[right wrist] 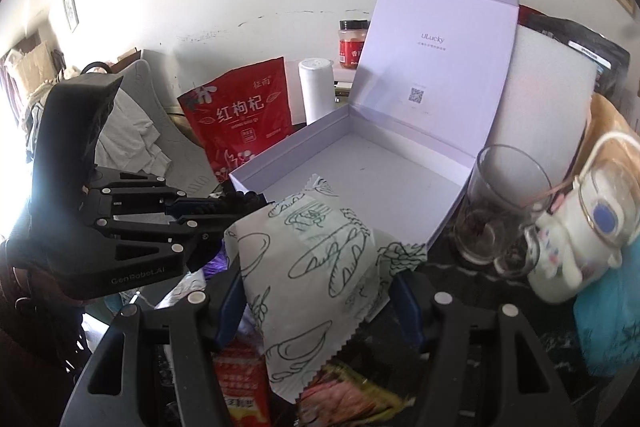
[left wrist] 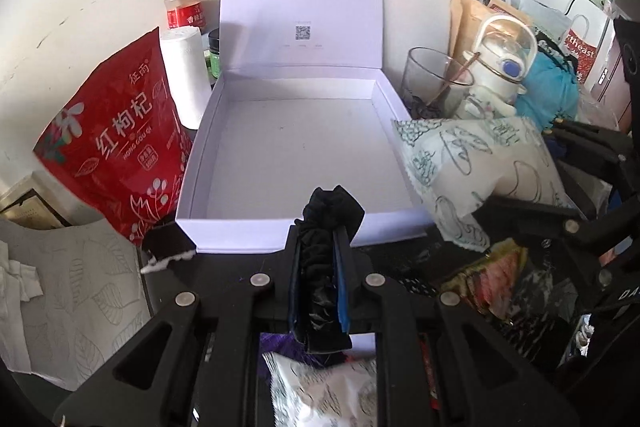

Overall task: Organize objects
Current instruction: 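Carry the scrunchie with the left tool while the right tool carries the packet into the white box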

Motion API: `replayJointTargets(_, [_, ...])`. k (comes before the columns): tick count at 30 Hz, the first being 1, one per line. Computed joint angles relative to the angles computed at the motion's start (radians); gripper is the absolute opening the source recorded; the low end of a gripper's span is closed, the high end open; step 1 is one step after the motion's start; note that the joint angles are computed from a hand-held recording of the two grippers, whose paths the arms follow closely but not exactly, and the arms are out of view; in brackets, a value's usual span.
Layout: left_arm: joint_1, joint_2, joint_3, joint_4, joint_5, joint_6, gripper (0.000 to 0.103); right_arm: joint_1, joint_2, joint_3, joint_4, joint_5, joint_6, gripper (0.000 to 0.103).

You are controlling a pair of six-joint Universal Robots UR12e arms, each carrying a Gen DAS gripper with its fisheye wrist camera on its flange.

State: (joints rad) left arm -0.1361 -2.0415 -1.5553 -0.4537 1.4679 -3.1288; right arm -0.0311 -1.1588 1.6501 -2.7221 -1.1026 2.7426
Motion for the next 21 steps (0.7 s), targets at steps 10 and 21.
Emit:
replayJointTargets(10, [0.012,-0.054,0.078,-0.018,0.003,-0.005,0.014,0.012,0.053,-0.077,0.007,-0.018,0.007,0.064])
replayJointTargets(21, [0.021,-0.113,0.172,-0.049,0.018,-0.009,0.014,0.026,0.108,-0.165,-0.009,-0.034,0.037,0.064])
